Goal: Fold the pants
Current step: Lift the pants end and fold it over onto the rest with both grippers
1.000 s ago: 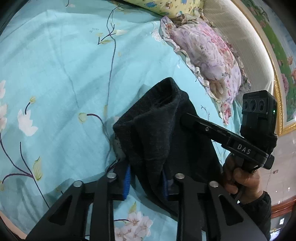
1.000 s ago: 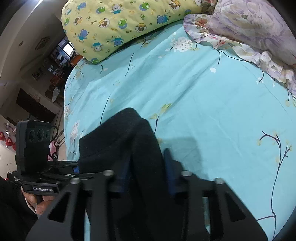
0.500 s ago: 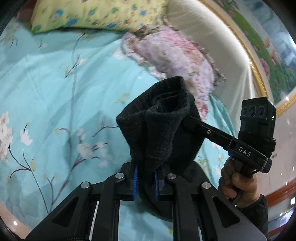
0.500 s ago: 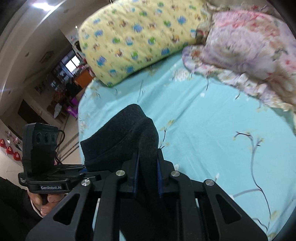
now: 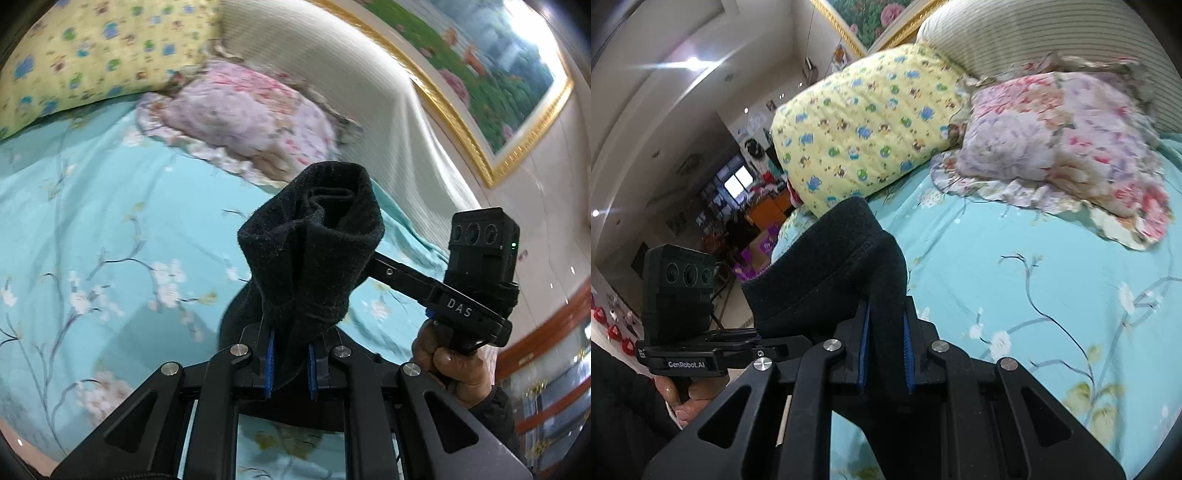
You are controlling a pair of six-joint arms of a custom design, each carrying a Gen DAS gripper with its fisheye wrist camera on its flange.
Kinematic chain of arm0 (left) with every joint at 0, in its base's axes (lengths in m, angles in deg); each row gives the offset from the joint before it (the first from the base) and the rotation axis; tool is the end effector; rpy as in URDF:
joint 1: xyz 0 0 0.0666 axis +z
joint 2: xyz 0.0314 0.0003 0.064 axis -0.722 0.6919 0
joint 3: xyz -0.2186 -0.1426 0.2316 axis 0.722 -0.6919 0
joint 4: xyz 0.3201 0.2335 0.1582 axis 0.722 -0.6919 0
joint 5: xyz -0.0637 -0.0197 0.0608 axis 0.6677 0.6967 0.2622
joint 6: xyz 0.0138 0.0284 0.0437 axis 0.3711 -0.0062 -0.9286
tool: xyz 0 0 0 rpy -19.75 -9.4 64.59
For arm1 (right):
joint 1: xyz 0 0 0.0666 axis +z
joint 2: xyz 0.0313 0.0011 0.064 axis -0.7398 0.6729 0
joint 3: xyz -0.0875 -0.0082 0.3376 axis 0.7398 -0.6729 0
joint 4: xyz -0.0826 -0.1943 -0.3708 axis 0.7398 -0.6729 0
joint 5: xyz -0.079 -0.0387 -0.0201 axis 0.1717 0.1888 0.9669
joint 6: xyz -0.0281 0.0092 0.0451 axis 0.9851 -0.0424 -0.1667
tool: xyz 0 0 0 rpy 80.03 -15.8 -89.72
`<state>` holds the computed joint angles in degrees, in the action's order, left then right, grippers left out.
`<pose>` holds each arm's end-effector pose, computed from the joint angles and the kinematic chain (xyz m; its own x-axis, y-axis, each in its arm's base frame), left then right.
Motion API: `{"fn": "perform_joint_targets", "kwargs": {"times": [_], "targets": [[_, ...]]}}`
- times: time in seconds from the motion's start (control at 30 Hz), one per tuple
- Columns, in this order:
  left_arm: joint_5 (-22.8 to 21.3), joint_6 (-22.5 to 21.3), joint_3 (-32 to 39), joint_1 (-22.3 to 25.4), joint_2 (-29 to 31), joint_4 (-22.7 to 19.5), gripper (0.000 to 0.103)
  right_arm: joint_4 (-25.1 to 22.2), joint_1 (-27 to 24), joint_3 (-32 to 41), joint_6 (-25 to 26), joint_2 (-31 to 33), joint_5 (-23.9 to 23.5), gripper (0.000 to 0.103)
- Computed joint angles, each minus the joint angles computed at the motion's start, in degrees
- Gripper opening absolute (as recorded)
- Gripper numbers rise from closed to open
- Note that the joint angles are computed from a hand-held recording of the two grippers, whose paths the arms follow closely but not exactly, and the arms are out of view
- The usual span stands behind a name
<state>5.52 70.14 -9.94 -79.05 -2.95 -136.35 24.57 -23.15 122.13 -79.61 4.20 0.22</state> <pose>0.2118 -0.1297 0.3909 -0.6487 -0.4951 -0.5779 -0.1451 0.8259 -0.5448 0.4093 0.2162 0.3926 -0.6476 -0.3672 -0.6676 -0.7602 0.3704 0.5337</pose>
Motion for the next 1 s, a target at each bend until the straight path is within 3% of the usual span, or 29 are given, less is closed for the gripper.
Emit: {"fn": "perform_joint_targets", "kwargs": {"times": [0.2,0.5,0.83,1.0], "targets": [[-2.6,0.0,3.0,-7.3,5.8,2.0,0.012,1.0,-4.6,-4.5,-0.3,-4.6,-2.6,0.017],[-3.6,-2.8,8.9,-14.1,16.6,5.1,0.012,1.5,-13.6,-11.7,0.0,-11.0,-6.2,0.017],[-0.4,-5.7,13.0,-16.4,25.6,7.2,0.013,1.5,-22.7,-18.3,0.9,-14.6,-10.2,0.017],[-0.9,-7.6,13.6,-17.7,28.2,8.4,0.013,0.7,-25.5,-20.3,1.9,-15.3,-10.9,0.017]]}}
